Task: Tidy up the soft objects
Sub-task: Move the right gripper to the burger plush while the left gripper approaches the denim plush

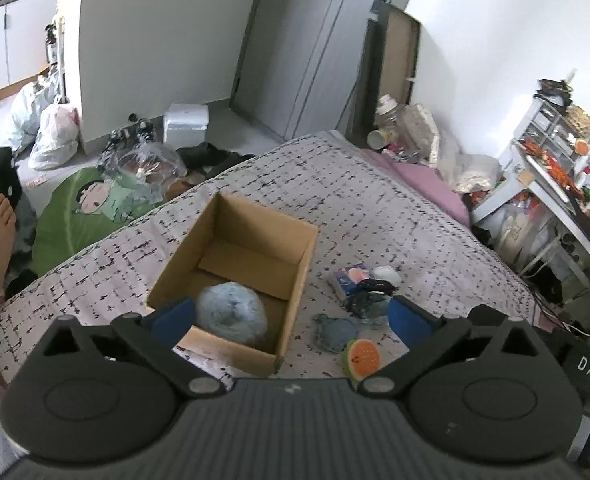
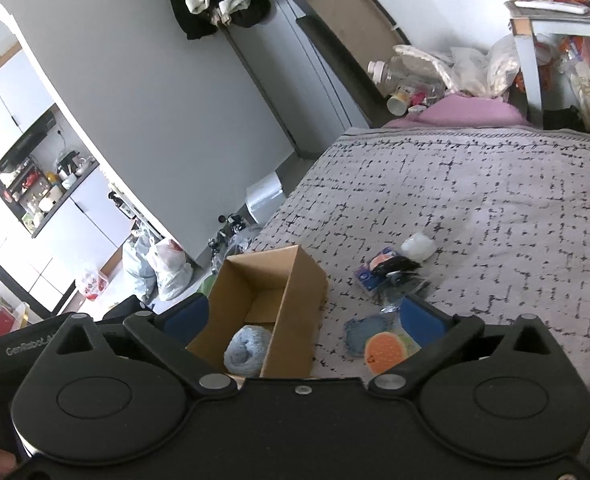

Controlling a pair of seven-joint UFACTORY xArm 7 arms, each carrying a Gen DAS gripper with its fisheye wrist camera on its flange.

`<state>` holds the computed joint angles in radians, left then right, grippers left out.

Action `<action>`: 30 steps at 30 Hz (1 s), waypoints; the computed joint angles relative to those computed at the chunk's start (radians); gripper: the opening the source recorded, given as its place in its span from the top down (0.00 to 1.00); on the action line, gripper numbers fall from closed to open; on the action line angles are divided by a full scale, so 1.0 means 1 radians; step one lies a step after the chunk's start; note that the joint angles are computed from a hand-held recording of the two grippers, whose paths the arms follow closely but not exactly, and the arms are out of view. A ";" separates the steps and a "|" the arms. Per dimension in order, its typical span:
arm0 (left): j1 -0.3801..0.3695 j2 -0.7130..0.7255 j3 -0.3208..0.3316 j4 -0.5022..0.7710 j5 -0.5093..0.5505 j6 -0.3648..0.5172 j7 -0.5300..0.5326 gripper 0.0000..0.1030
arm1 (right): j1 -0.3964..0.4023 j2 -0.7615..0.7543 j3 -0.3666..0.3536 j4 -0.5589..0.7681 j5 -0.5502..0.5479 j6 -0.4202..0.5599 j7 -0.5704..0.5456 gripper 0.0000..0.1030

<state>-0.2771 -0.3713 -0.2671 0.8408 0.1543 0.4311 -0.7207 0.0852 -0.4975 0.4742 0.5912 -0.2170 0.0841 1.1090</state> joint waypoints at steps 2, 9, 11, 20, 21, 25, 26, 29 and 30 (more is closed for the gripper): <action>-0.005 -0.005 -0.011 0.002 0.009 -0.004 0.000 0.00 | 0.021 -0.026 -0.027 -0.019 0.006 0.009 -0.014 0.00; -0.019 -0.004 -0.045 0.013 0.039 -0.004 -0.023 0.00 | 0.074 -0.118 -0.102 -0.099 0.052 0.022 -0.067 0.00; -0.019 -0.001 -0.061 0.020 0.053 0.003 -0.039 0.00 | 0.088 -0.144 -0.121 -0.118 0.066 0.034 -0.086 0.00; -0.033 0.025 -0.093 0.050 0.104 0.026 -0.107 0.00 | 0.124 -0.216 -0.178 -0.182 0.121 0.062 -0.159 0.00; -0.033 0.029 -0.099 0.055 0.116 0.029 -0.116 0.00 | 0.128 -0.221 -0.185 -0.188 0.126 0.064 -0.168 0.00; -0.041 0.051 -0.110 0.076 0.154 0.043 -0.148 0.00 | 0.140 -0.235 -0.208 -0.207 0.148 0.066 -0.198 0.00; -0.044 0.055 -0.111 0.080 0.161 0.045 -0.155 0.00 | 0.141 -0.238 -0.214 -0.212 0.152 0.067 -0.206 0.00; -0.050 0.074 -0.118 0.096 0.190 0.064 -0.180 0.00 | 0.148 -0.245 -0.230 -0.225 0.165 0.073 -0.229 0.00; -0.053 0.081 -0.119 0.100 0.200 0.069 -0.189 0.00 | 0.150 -0.247 -0.235 -0.229 0.170 0.076 -0.236 0.00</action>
<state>-0.3299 -0.2907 -0.3862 0.9408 0.3545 0.4998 -0.9093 0.2355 -0.7442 0.2390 0.3622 -0.0475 0.1598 0.8727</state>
